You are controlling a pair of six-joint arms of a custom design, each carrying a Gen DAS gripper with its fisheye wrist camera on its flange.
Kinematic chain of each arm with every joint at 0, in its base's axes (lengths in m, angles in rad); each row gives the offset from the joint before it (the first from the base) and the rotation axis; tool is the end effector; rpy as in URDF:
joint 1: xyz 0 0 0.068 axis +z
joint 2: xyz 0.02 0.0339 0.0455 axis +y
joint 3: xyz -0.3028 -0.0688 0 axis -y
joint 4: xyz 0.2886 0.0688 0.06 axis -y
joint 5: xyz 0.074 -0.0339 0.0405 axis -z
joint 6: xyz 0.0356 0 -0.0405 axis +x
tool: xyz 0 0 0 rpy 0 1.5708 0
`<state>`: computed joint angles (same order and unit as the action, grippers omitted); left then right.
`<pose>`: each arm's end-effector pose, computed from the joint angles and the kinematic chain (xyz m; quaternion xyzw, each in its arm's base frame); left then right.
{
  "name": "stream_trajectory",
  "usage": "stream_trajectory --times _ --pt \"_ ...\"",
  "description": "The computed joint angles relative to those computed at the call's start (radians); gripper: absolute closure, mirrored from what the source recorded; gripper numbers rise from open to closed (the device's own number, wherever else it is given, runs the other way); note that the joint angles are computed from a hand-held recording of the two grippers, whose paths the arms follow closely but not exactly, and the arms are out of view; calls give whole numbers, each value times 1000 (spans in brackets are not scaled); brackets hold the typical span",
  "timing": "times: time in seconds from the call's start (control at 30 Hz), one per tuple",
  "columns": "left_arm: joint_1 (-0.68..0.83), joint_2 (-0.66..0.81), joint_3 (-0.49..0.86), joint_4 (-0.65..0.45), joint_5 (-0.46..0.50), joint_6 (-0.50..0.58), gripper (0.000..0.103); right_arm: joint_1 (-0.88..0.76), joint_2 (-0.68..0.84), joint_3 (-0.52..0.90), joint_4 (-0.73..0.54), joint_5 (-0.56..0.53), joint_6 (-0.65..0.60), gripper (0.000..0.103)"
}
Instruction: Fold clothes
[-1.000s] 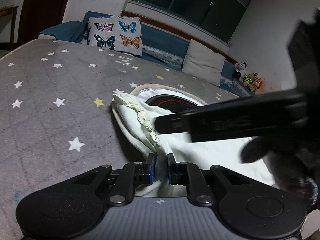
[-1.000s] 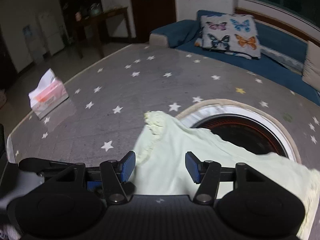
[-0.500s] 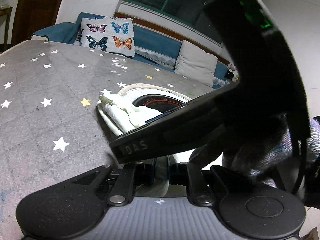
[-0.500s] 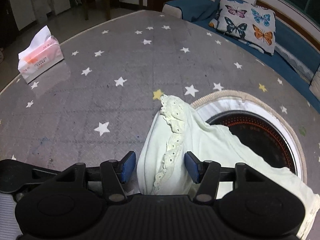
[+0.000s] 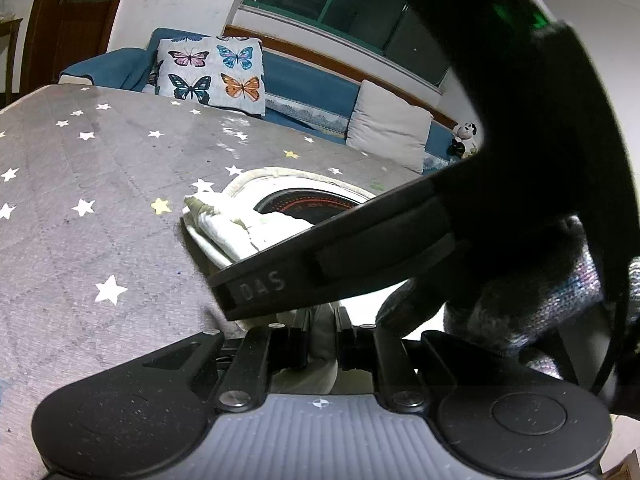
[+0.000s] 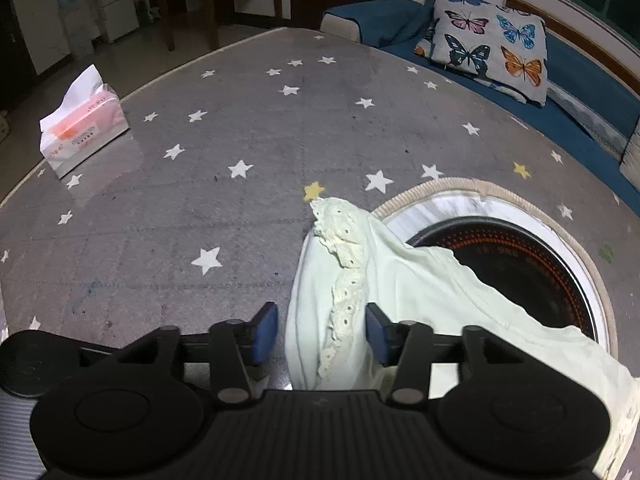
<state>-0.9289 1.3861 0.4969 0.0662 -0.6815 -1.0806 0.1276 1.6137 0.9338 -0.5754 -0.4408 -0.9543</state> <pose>0.1748 -0.1964 0.1503 -0.1882 0.8656 -0.1237 0.4472 0.3235 0.0568 0.1803 -0.5257 0.8084 0.1361 0.2271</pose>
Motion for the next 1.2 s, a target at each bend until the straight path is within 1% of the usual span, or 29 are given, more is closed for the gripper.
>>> stream_trajectory --times 0.13,0.3,0.37,0.4,0.47,0.5,0.53,0.57,0.6,0.63,0.67,0.73,0.8,0.87,0.93,1.0,1.1,1.2 --pt "-2 4 -1 7 1 2 89 14 9 -3 7 23 -6 52" --pt "2 2 -6 18 7 12 89 19 14 -15 33 44 -11 54" --pt "3 1 -9 23 9 17 89 14 7 -24 51 43 -9 67" --pt "3 -2 -11 26 11 20 88 11 5 -26 56 43 -5 69" --pt "0 -8 -12 24 8 24 86 3 4 -24 58 35 4 79" --pt "-2 -12 -14 24 5 26 86 -4 3 -24 59 26 8 80" --pt "-4 -19 -19 29 4 32 85 -14 2 -23 59 14 12 83" --pt "-7 -26 -23 32 3 36 80 -25 1 -22 59 -1 17 85" --pt "-11 -33 -26 32 -1 39 71 -38 3 -18 55 -18 22 86" --pt "-15 -41 -28 32 -5 42 66 -54 7 -11 49 -38 28 88" --pt "-19 -47 -30 33 -9 46 58 -69 11 -4 43 -57 35 89" --pt "-29 -55 -28 34 -24 61 55 -104 26 16 25 -97 47 90" --pt "-38 -63 -26 38 -31 67 42 -140 43 39 3 -133 59 90" --pt "-48 -65 -17 30 -47 73 34 -182 65 69 -26 -173 66 91" --pt "-57 -65 -7 26 -61 89 30 -223 88 98 -54 -210 70 91" --pt "-65 -62 6 23 -71 104 19 -262 110 126 -79 -241 71 92" --pt "-76 -51 33 15 -91 136 8 -331 163 185 -134 -295 65 92" --pt "-78 -34 62 8 -96 168 3 -394 220 251 -191 -335 54 92"
